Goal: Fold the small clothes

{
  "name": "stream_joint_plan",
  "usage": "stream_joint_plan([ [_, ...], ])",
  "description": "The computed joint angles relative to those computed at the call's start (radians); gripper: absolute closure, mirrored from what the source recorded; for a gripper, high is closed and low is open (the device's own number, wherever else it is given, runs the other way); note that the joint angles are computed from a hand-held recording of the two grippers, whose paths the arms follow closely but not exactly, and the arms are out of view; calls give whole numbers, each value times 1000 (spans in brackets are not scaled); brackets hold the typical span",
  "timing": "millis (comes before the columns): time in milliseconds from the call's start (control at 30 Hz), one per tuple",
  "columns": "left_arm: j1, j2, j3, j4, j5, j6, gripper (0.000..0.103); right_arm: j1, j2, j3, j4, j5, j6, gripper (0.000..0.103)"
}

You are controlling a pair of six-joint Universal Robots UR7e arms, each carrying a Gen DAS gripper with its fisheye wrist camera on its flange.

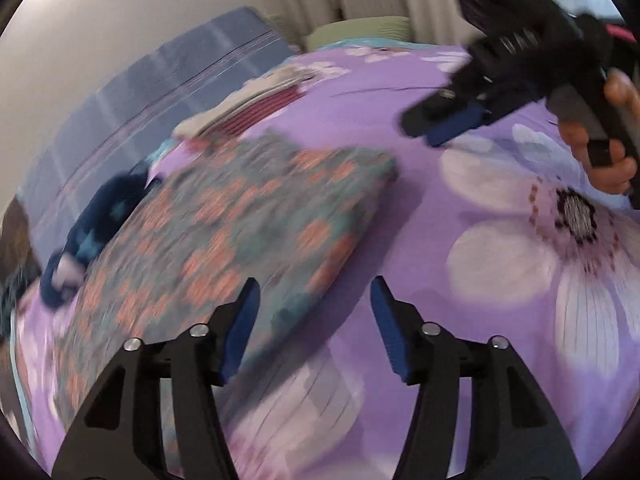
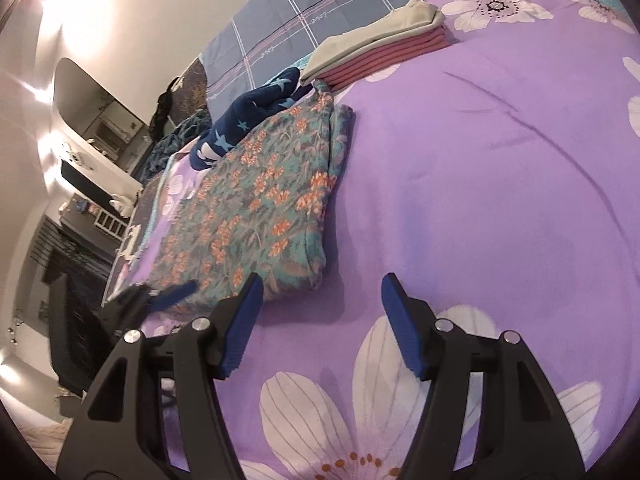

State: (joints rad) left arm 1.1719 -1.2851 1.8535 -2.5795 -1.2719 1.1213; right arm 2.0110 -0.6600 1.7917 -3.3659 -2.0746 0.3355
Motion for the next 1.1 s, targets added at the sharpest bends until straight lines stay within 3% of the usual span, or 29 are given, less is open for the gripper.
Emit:
stream_joint_plan([
  [133,-53,72,10,-42,14,-17,43,-34,-53,11,8,88,-2,39],
  [300,-58,131,-25,-8,32,-97,43,-77,-81,-51,102,170,-42,41],
  [433,-40,135,-86,65,11,-218,75,-114,-63,-155,260,243,-60,42],
  [500,-24,137,-128,133,-20,-303,80,-130,-37,-233,368,282,-73,41],
  [567,-13,139,-155,182,-45,-360,81,-147,-9,-303,471,318,-67,33],
  [700,11,155,-202,253,-84,-444,81,-163,73,-466,641,280,-35,33],
  [833,24,167,-219,268,-103,-470,79,-172,114,-530,617,274,-51,33],
  [900,21,174,-224,270,-101,-473,79,-173,131,-541,555,245,-81,40],
  [967,23,177,-230,276,-101,-474,79,-171,153,-548,481,177,-139,74],
  [1000,24,178,-231,276,-101,-472,79,-174,157,-542,456,165,-154,81],
  [1033,23,179,-229,277,-99,-472,79,-187,155,-519,414,194,-158,84],
  [1067,22,177,-224,276,-95,-472,79,-199,145,-494,374,235,-146,98],
  [1100,22,177,-221,273,-93,-467,78,-205,139,-485,359,249,-135,98],
])
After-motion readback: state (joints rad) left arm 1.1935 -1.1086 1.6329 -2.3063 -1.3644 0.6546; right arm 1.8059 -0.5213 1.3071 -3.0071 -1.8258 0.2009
